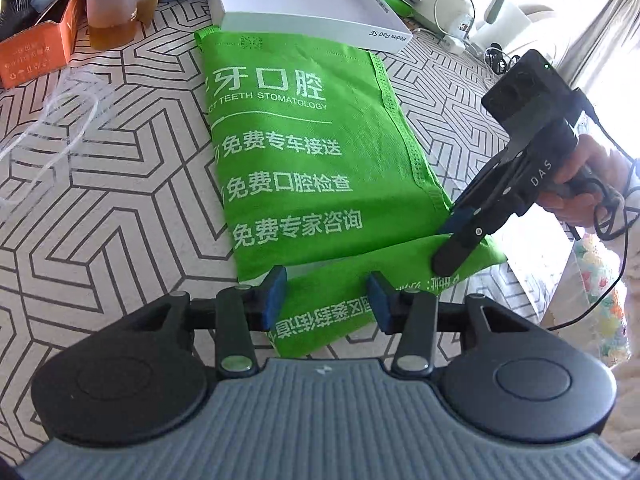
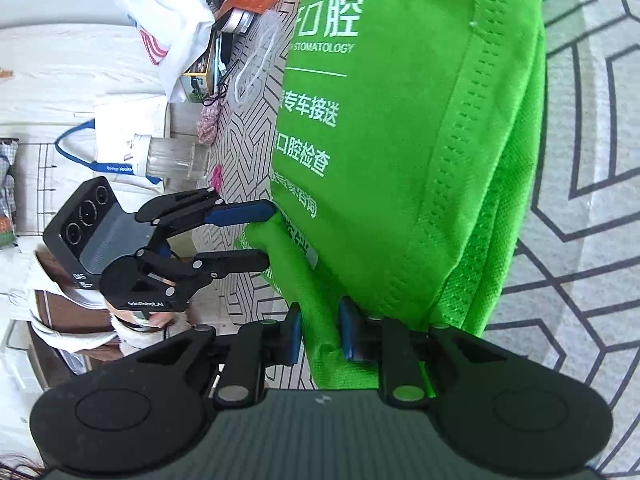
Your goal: Fold shopping bag
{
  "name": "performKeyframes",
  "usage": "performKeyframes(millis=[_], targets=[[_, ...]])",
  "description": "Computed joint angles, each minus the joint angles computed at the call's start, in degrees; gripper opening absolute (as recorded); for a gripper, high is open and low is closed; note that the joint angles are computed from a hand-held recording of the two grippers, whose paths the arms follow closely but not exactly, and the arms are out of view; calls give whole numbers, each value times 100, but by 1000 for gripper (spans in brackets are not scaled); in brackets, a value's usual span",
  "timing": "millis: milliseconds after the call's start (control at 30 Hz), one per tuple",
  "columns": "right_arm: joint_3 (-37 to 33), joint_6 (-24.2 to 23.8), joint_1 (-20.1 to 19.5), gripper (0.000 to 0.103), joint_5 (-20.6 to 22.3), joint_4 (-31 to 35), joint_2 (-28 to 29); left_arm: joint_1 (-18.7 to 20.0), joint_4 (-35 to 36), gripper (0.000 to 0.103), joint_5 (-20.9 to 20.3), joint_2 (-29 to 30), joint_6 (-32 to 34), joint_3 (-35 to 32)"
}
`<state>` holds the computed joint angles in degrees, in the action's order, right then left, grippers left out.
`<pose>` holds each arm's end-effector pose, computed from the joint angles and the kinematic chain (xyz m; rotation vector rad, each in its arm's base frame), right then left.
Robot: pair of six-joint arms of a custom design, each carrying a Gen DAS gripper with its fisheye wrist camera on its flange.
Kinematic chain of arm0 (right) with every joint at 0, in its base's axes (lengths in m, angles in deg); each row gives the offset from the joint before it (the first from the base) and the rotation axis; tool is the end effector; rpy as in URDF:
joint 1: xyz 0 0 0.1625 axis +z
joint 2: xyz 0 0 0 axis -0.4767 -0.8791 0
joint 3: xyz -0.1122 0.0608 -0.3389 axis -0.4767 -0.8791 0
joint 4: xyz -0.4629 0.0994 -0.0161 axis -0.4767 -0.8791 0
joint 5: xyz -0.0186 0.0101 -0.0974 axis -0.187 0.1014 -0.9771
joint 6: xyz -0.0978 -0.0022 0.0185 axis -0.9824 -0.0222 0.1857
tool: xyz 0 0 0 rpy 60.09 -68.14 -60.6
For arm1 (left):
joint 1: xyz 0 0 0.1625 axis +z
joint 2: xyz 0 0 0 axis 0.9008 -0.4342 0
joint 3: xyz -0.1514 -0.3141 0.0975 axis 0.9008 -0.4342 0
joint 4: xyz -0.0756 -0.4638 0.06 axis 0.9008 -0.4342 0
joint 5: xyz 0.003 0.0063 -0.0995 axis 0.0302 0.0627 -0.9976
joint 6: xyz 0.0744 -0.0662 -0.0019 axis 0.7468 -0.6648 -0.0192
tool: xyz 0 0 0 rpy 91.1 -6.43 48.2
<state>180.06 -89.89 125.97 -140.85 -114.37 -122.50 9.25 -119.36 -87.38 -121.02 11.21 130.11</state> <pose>0.2152 -0.4815 -0.0670 -0.4713 2.8683 0.5233 0.0693 -0.3473 0.3364 0.6673 2.7162 -0.4104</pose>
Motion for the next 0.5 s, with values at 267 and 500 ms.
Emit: performKeyframes(millis=[267, 500], targets=[[-38, 17, 114, 18, -152, 35, -19, -1821, 769, 44, 1640, -1795, -38, 996], [22, -43, 69, 18, -105, -24, -64, -1879, 783, 65, 2091, -1709, -275, 1237]])
